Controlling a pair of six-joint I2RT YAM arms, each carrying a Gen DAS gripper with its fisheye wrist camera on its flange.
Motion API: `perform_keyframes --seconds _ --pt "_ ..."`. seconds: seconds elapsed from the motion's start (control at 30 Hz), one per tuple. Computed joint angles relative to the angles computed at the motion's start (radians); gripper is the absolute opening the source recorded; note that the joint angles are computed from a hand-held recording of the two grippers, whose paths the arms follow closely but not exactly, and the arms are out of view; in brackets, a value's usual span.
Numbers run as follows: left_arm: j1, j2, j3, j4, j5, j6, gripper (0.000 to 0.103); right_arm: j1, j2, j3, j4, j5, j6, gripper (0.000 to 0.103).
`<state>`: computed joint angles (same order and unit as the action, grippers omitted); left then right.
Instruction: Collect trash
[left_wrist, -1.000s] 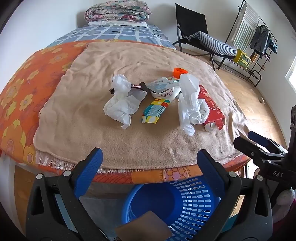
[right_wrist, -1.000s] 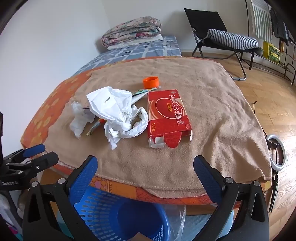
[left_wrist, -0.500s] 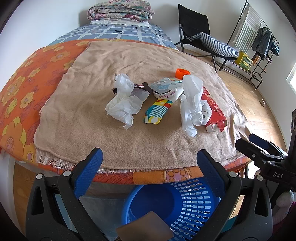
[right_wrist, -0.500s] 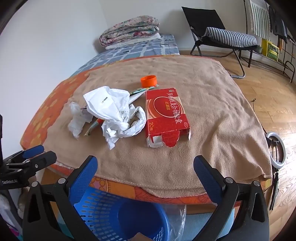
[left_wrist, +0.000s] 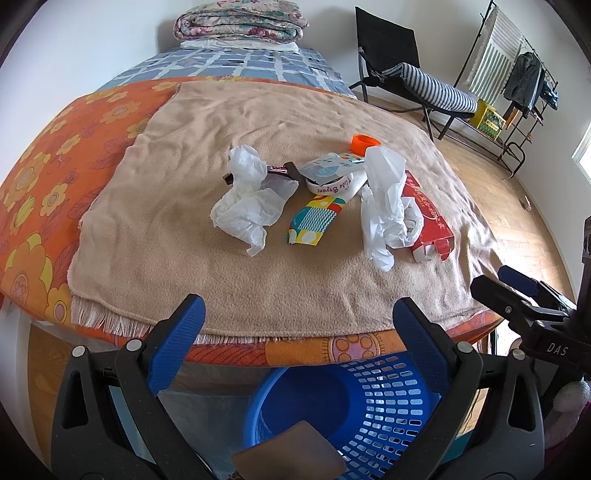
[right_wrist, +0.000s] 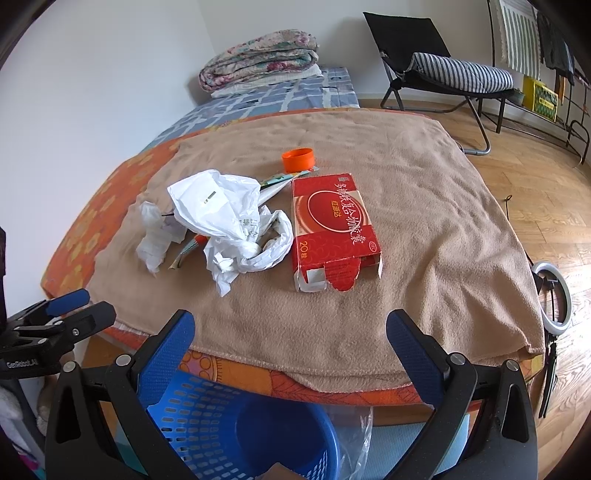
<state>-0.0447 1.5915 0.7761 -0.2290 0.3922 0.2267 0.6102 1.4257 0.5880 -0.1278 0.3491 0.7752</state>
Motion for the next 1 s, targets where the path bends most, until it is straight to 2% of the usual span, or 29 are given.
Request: perform_keyframes --seconds 1.0 --pt "-0.007 0.029 -0.022 0.046 -0.023 -0.004 0.103 0.010 0.021 -0.006 0.017 -0.007 0.002 0.103"
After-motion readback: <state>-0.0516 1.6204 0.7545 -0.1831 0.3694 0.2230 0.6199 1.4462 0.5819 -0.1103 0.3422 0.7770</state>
